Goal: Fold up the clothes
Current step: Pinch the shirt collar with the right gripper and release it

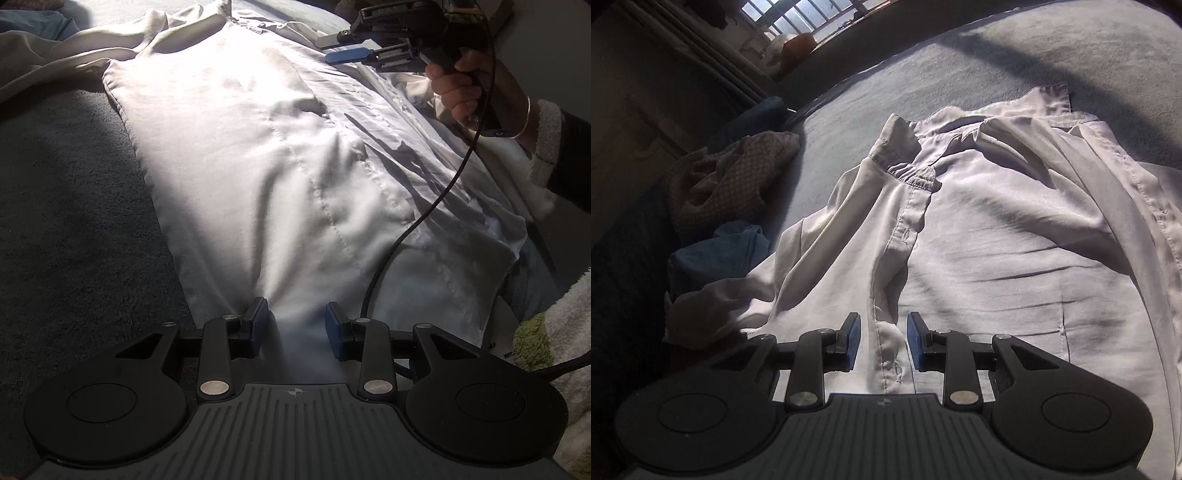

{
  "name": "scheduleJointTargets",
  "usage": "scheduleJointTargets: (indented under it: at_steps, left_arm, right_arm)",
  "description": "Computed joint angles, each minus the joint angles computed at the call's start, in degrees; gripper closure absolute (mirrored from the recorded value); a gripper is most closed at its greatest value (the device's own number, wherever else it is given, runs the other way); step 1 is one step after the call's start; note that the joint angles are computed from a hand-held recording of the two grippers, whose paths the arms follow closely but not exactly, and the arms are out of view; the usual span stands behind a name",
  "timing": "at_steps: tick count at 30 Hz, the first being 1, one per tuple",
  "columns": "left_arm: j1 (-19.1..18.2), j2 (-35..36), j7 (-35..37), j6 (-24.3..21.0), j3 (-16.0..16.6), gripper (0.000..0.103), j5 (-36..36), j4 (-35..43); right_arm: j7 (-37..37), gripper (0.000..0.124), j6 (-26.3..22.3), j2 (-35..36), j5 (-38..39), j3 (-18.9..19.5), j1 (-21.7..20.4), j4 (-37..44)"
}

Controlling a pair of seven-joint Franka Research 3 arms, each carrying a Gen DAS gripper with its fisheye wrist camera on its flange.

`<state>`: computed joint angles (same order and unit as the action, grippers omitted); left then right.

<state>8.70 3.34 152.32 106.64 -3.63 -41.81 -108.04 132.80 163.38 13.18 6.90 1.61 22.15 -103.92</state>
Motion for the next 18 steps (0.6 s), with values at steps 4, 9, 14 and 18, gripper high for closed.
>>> scheduleJointTargets:
  at_steps: [4, 9, 14, 18]
  left_arm:
    - [0.4, 1.1, -1.2, -1.2, 0.0, 0.069, -0.5, 0.9]
    - [0.7, 1.8, -2.1, -1.9, -0.3, 0.069, -0.6, 1.6]
    - [0.9, 2.4, -3.5, -2.6, -0.5, 0.069, -0.4, 2.4]
    - [1.2, 2.9, -4.5, -3.2, -0.7, 0.069, -0.3, 3.0]
  right_arm:
    - [-3.5, 0.094, 3.3, 6.0, 12.0, 3.2, -4.9, 4.8]
    - [-0.6, 0.094, 5.8, 12.2, 16.0, 1.6, -5.2, 9.9]
    - [-3.7, 0.094, 5.2, 17.2, 19.8, 4.3, -7.8, 15.8]
    - [-5.3, 0.094, 5.7, 19.2, 20.5, 4.5, -7.9, 18.2]
